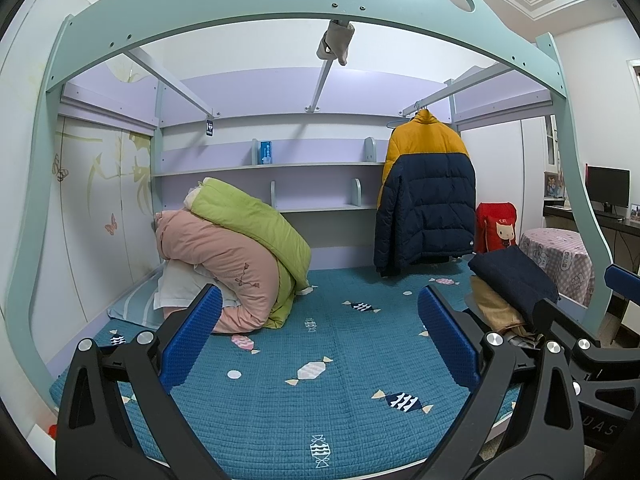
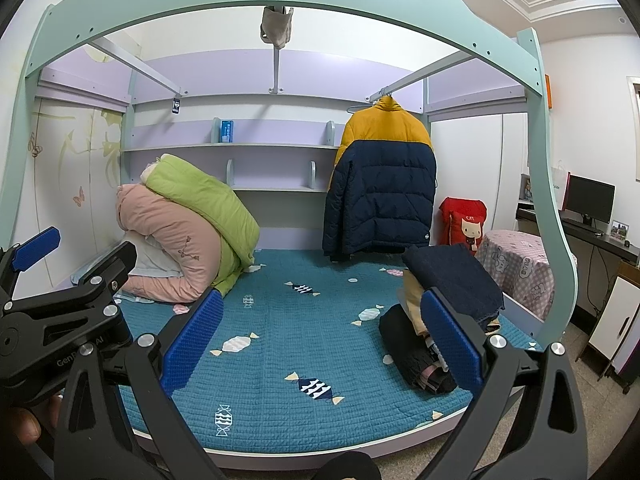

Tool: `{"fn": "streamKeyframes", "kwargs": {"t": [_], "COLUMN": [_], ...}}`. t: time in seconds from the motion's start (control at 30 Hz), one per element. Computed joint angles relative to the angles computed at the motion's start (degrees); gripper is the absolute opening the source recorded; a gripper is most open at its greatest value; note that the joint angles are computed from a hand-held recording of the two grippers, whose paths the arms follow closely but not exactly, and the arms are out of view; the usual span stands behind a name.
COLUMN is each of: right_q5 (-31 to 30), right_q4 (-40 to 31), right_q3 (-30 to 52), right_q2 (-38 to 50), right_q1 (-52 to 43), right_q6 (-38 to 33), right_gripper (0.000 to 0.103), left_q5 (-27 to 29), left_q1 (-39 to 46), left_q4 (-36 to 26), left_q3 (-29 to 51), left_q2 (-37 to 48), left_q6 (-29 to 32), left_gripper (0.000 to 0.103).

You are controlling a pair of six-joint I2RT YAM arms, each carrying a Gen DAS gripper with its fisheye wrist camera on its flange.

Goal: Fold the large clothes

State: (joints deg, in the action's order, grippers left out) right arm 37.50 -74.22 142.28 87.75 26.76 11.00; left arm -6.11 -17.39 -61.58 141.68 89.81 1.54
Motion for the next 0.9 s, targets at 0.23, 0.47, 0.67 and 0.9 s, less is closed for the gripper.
{"fn": "streamKeyframes", "kwargs": {"t": [0.23, 0.47, 0.67, 0.9], "right_q5": [-0.19, -0.19, -1.21, -5.66], "right_q4": [-0.15, -0.77, -0.73, 1.77], "right_q3": [0.24, 0.91, -0.60, -4.44], "right_q2": [0.10, 0.43, -0.17, 0.08], "right_q1": [-0.13, -0.17, -1.24, -5.16], "right_q6": [-0.02, 0.14, 0.33, -0.59], "right_gripper": [0.096, 0.096, 0.096, 0.096], "left_q5": [0.17, 0.35, 1.64, 4.86], "left_q1": [0.15, 0.27, 1.26, 4.31], "left_q4": [-0.48, -0.62, 1.48, 4.55], "left_q3": [0.80, 0.97, -3.35, -8.14], "left_q2": [0.37, 0.51, -0.94, -0.58], "left_q6": [0.05, 0.02, 0.00, -0.32], "left_gripper": [0.098, 0.098, 0.098, 0.098]}}
